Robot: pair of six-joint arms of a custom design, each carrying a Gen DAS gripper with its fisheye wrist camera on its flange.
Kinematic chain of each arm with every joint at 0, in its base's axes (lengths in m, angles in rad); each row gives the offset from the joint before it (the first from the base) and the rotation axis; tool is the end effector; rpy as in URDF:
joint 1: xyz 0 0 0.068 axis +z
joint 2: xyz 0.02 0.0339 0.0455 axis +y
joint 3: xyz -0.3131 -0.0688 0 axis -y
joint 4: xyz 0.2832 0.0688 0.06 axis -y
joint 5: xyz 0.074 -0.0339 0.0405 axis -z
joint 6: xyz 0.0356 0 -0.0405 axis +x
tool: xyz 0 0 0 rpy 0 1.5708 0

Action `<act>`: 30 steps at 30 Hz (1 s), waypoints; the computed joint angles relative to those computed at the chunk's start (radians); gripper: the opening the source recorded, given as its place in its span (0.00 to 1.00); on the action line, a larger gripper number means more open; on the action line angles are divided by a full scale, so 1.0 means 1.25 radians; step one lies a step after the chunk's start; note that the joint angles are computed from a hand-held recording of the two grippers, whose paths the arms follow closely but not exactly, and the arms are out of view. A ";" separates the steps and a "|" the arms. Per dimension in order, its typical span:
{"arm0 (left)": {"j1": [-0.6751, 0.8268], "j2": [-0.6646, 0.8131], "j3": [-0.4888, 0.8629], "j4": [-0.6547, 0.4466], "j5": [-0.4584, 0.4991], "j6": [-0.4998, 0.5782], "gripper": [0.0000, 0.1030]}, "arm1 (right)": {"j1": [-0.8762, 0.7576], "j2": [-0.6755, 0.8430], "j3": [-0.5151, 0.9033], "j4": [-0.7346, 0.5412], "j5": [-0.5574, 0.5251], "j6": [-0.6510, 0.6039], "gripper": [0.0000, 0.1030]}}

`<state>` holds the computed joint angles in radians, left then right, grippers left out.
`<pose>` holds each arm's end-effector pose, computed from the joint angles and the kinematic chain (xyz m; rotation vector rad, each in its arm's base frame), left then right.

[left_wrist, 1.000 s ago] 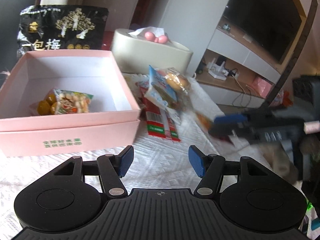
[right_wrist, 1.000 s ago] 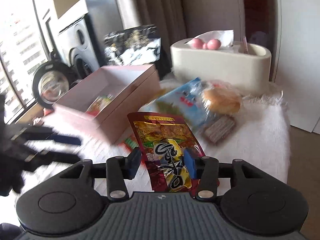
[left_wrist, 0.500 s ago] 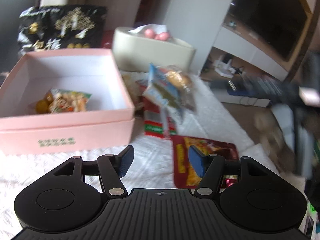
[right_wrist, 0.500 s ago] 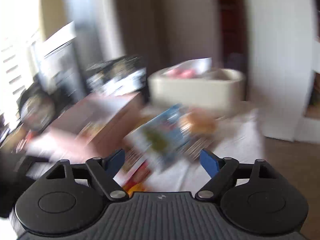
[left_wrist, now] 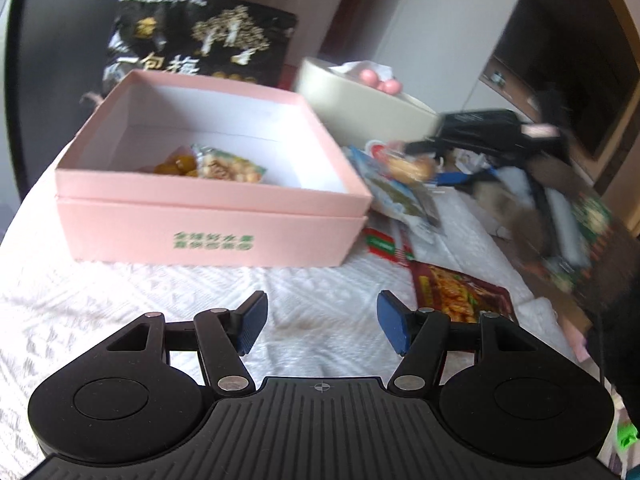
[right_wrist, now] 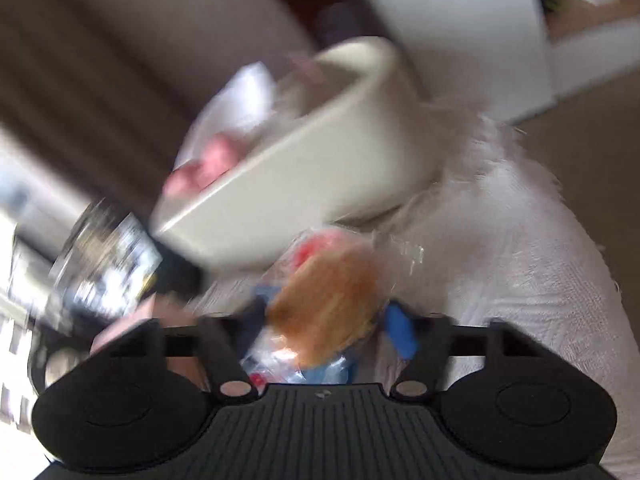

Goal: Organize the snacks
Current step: 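Grasp the yellow bread bun with the left gripper while the right gripper grasps the red packet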

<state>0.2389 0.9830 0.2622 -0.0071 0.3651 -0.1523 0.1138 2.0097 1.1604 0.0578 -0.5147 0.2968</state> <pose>0.1767 0.0300 0.1609 -0.2558 2.2538 -0.3730 0.4540 0.0695 0.1492 -0.0384 2.3744 0.8060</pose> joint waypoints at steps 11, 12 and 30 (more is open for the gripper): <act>0.045 -0.151 0.001 -0.117 0.006 0.007 0.64 | -0.057 -0.328 -0.311 -0.119 -0.230 -0.352 0.42; 0.059 -0.168 0.005 -0.132 0.004 0.003 0.64 | -0.045 -0.334 -0.328 -0.132 -0.249 -0.369 0.42; -0.278 -0.316 0.082 -0.406 -0.280 -0.094 0.63 | -0.086 -0.528 -0.612 0.126 -0.088 -0.633 0.74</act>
